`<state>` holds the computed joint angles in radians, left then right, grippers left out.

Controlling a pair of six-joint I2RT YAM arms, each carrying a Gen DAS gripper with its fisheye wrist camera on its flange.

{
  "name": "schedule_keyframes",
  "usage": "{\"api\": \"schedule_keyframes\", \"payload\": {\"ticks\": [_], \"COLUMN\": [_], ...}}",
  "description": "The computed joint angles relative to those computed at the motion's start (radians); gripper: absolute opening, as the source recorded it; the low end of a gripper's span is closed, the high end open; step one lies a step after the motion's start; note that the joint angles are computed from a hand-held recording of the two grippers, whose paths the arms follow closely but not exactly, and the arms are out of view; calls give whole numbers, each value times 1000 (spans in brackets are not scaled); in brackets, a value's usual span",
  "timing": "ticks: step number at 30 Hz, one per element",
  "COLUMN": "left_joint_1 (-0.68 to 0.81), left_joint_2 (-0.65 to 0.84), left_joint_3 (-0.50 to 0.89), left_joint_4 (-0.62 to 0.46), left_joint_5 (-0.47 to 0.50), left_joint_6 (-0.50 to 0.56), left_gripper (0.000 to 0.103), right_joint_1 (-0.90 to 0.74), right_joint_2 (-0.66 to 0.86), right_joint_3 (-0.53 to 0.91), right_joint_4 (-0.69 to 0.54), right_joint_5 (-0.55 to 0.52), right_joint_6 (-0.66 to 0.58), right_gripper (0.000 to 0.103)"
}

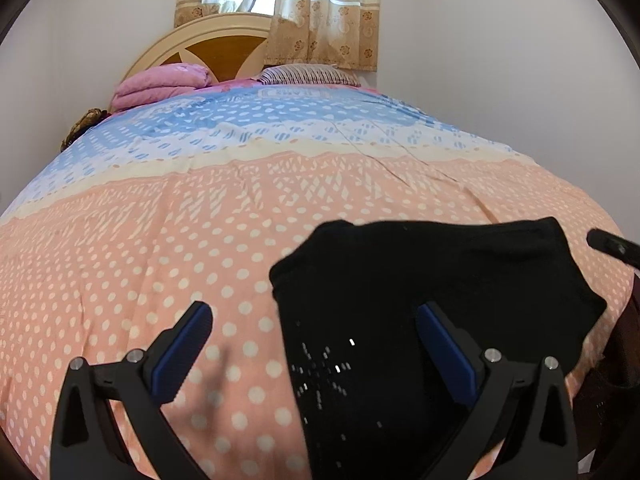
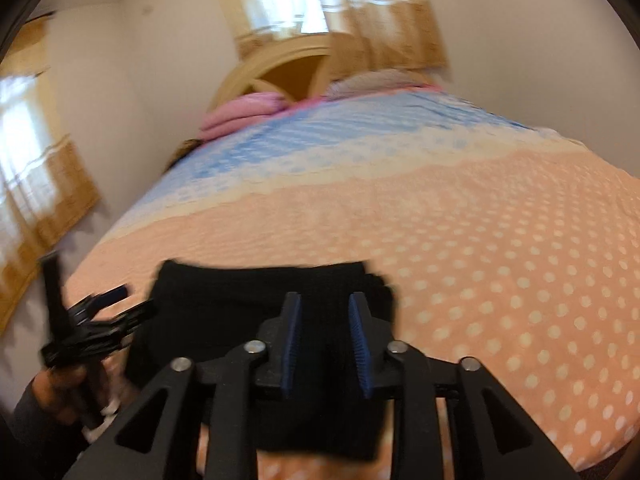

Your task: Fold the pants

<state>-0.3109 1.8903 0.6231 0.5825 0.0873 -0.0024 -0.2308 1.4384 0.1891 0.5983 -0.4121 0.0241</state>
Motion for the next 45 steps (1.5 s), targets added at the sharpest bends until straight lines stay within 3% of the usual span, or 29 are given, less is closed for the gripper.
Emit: {"api": "schedule_keyframes", "payload": {"ticks": [2,4,7,10,12,24,28,32,34,37,41,45], "left_joint_1": [-5,-6,-7,-4,0,14,22,18,13,-12,-63,-81], "left_joint_2": [-7,-3,9,30,44,8,-4,-16,-22,-32,-21,5], "left_joint_3": [-17,-16,-15,0,7,-45,-73,-82,-87,-103,-105,-97], "left_joint_4": [9,3,9,1,1,-2,8,3,6,20,24,23], "left_joint_5": [3,10,12,20,28,59,71,65,67,51,24,19], "left_joint_6": [0,-2,-10,-14,-20,-20,-17,-12,-17,-14,9,24], "left_gripper": [103,103,103,103,103,103,103,103,103,103,103,103], "right_joint_1": [49,111,156,90,61,46,38,31,29,74,156,218], "right_joint_2": [-17,24,174,280,288,326,297,170,95,7,82,274], "right_joint_3": [-32,-50,-69,-57,-45,-41,-32,-36,-39,-12,117,298], "right_joint_4": [-17,4,143,221,206,232,182,72,39,-9,-40,-127], "right_joint_5": [-2,62,180,107,65,51,42,27,15,34,29,69], "right_joint_6": [-32,-48,-61,-72,-75,-121,-128,-91,-68,-44,-19,-9], "right_gripper": [34,34,34,35,35,35,35,35,44,48,48,48]}}
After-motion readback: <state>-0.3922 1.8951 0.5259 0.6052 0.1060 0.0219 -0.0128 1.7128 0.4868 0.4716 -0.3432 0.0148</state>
